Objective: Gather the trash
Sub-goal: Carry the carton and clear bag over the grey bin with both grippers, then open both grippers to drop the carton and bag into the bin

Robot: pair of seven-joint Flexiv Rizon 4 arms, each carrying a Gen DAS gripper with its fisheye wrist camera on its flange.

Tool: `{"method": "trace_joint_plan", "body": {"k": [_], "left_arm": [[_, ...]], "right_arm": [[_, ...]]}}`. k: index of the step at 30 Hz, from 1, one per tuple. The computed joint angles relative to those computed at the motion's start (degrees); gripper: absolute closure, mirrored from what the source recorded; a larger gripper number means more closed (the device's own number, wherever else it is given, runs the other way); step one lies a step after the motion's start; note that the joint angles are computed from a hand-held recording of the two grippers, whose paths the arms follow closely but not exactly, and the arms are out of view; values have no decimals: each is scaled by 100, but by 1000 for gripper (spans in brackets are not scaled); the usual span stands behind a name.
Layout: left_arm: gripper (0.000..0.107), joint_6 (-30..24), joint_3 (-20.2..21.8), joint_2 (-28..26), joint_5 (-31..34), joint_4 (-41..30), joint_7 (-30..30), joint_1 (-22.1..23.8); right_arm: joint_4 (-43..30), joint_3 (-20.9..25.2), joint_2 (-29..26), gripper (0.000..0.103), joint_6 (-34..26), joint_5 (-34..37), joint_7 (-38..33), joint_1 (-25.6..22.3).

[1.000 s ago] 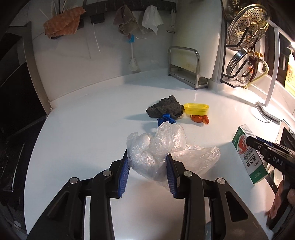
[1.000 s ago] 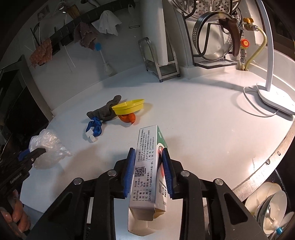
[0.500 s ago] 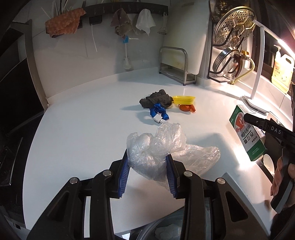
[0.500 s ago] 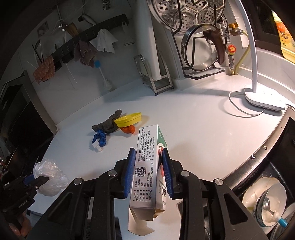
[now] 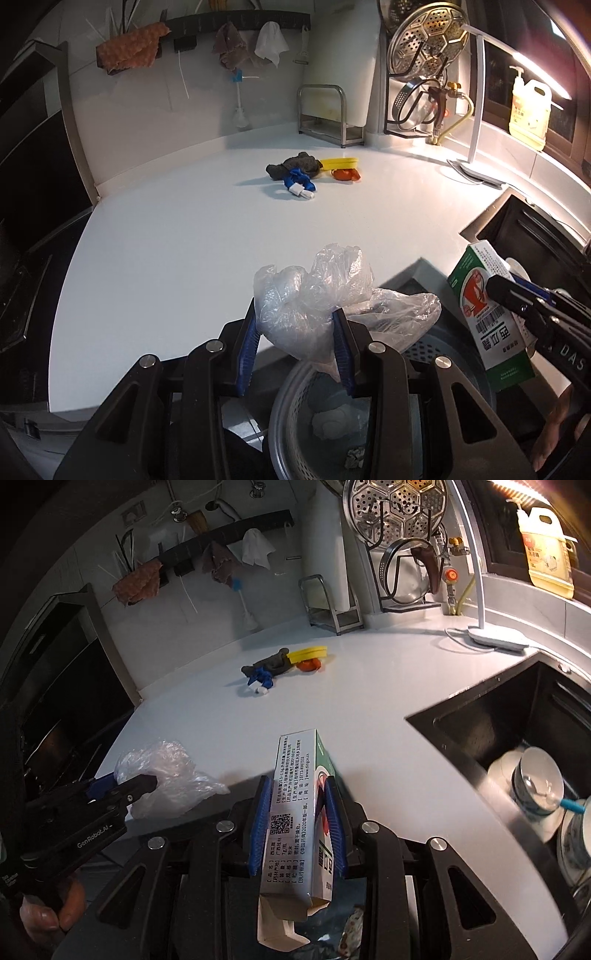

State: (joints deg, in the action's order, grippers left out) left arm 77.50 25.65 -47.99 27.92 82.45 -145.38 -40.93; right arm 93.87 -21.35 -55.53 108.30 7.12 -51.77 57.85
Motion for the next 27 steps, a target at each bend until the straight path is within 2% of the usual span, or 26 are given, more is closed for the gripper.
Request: {"method": "trace_joint_plan", "body": {"k": [3, 7, 13, 19, 27], "left_arm": [[71, 88, 24, 49, 97, 231, -40, -137], [71, 145, 134, 49, 236, 410, -146, -338], [71, 375, -211, 56, 6, 732, 99, -128], [70, 579, -333, -51, -442, 954, 477, -79], [67, 750, -140, -99, -960, 1145, 861, -263]], "right_arm": [[319, -241, -29, 75, 0, 305, 131, 481], [541, -143, -96, 75, 134, 483, 288, 661], [720, 3, -158, 75, 296, 692, 344, 798], [821, -24, -184, 74, 221, 761, 389, 935], [838, -66, -199, 74, 223, 763, 483, 977]]}}
